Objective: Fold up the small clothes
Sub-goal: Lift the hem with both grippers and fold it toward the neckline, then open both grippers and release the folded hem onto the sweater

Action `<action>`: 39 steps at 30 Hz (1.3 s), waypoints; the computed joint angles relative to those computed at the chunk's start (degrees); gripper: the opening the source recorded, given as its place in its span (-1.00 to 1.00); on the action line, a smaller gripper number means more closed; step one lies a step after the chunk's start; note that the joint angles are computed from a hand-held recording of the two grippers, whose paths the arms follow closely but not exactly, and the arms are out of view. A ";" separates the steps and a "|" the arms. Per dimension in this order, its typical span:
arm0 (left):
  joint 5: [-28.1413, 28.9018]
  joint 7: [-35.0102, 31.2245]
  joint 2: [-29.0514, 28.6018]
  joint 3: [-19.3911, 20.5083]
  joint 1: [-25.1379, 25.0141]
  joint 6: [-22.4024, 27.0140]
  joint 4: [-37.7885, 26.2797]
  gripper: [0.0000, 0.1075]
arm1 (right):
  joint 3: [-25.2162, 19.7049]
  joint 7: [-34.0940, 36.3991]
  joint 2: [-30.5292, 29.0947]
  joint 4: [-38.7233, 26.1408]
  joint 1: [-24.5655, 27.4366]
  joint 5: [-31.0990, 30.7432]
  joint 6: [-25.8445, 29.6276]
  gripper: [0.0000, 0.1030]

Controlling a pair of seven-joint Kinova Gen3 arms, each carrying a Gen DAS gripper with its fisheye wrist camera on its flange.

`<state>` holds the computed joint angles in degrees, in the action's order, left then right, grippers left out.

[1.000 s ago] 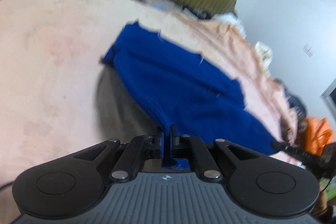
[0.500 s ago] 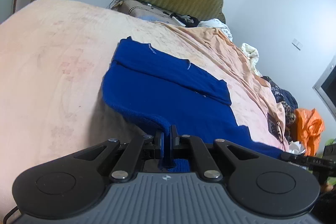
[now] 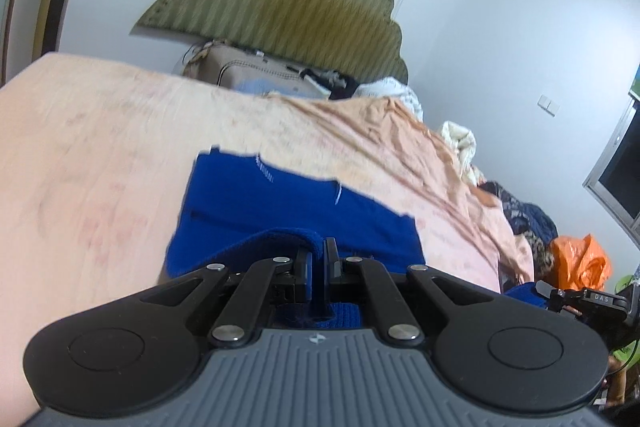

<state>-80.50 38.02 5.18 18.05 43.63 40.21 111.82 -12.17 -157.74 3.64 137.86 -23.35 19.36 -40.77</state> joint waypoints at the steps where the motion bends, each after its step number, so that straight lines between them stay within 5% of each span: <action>1: 0.16 -1.18 0.34 -0.37 -0.54 -0.44 -0.96 -0.91 | 0.08 0.07 1.13 -0.45 0.17 -0.95 -1.41 -0.83; 5: -0.24 -5.23 2.59 -2.36 -2.26 -2.37 -5.22 -0.91 | -7.65 0.88 6.26 -2.50 8.26 -4.52 -7.73 -0.82; 8: 1.42 -10.13 5.23 -9.36 0.43 -5.03 -9.50 -0.91 | -15.12 3.77 9.81 -5.46 15.27 -7.68 -9.08 -0.82; 11: 5.12 -17.12 8.85 -13.69 -0.05 -8.00 -14.64 -0.91 | -17.06 6.29 13.74 -9.44 17.45 -9.86 -9.52 -0.82; 16: 12.09 -28.77 18.92 -5.38 -12.77 -8.32 -25.92 -0.91 | -20.43 10.65 22.12 -21.37 20.61 -13.31 -0.88 -0.82; 23: 20.14 -45.08 36.39 7.35 -25.42 -2.31 -44.50 -0.90 | -13.25 12.85 33.81 -39.96 14.13 -16.85 13.78 -0.82; 27: 28.87 -52.28 42.60 8.56 -27.18 2.35 -52.74 -0.82 | -5.67 12.14 39.00 -50.57 8.27 -16.79 23.10 -0.76; 30: 31.71 -49.28 40.66 5.62 -27.53 -1.44 -49.30 -0.58 | 1.65 15.87 40.44 -55.67 2.50 -22.90 29.75 -0.54; 34: 24.29 -40.20 36.79 -5.00 -19.72 -0.36 -45.00 0.30 | 12.25 25.18 37.14 -53.12 -5.80 -30.41 28.66 -0.08; 36: 21.21 -37.21 35.64 -9.88 -16.01 0.70 -43.62 0.33 | 14.35 29.84 36.31 -52.67 -8.08 -31.05 28.50 -0.03; 39: 23.17 -39.66 34.83 -10.68 -15.85 1.85 -43.74 0.33 | 9.54 31.81 37.37 -56.37 -5.54 -25.74 34.39 0.10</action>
<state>-57.34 -1.64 40.01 7.37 27.78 42.07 68.08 -2.63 -125.93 41.00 81.49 -28.89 -6.38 -6.38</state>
